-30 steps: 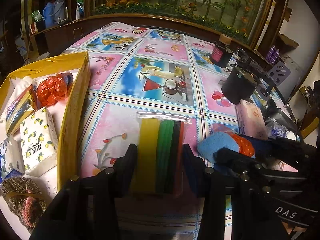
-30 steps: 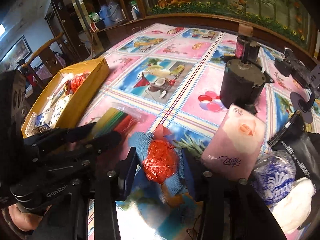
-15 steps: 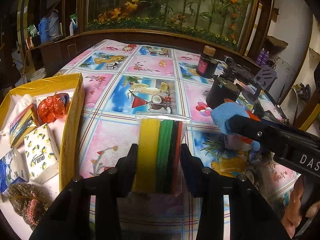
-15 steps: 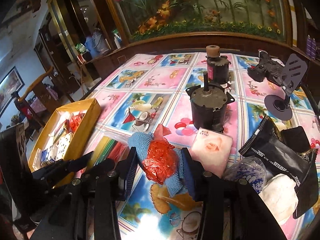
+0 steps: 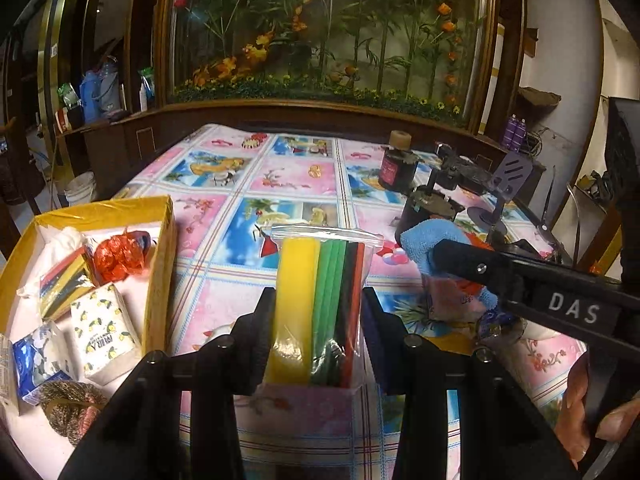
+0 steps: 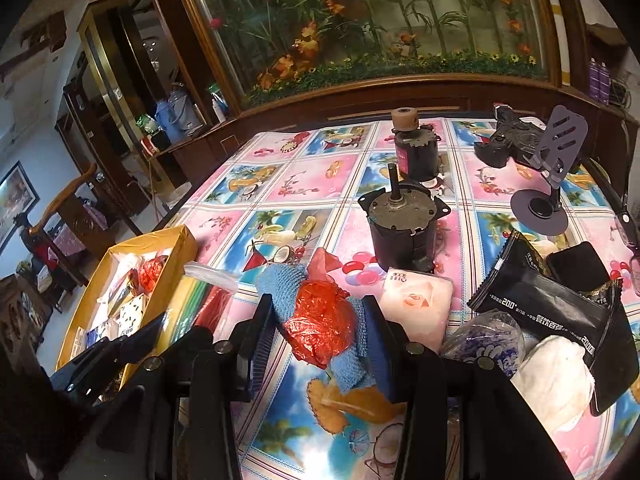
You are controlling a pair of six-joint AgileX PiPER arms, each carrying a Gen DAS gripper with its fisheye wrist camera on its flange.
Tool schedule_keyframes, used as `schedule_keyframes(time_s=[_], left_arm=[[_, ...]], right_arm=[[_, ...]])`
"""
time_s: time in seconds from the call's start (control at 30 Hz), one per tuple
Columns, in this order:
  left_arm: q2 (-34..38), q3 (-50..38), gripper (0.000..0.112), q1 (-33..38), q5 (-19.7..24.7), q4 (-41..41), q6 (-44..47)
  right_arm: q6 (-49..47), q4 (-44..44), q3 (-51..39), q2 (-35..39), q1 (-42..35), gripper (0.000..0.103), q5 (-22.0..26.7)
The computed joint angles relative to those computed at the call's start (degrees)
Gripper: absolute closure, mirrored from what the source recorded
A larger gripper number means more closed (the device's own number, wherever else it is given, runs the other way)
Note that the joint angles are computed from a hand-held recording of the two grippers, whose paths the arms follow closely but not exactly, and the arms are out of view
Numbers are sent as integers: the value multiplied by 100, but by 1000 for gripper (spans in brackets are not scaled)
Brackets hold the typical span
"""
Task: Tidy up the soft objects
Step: 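Carry the sponge pack and blue knit item over the yellow tray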
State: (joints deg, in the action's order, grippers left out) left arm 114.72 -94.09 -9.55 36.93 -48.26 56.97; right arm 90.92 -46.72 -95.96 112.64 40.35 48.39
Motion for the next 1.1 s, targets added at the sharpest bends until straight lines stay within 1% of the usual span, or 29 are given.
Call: schedule_keyframes(time_s=[0.13, 0.57, 0.9, 1.1], left_arm=[[-126, 176, 72, 15, -153, -265, 307], [-355, 526, 72, 182, -221, -915, 924], [-475, 659, 72, 444, -93, -1450, 1291], [-481, 653, 72, 627, -17, -1642, 1399]], right_arm=[[139, -103, -71, 41, 71, 57, 94], [553, -368, -165, 87, 200, 57, 328], [624, -370, -433, 272, 264, 57, 387], [418, -261, -827, 534, 307, 57, 415]])
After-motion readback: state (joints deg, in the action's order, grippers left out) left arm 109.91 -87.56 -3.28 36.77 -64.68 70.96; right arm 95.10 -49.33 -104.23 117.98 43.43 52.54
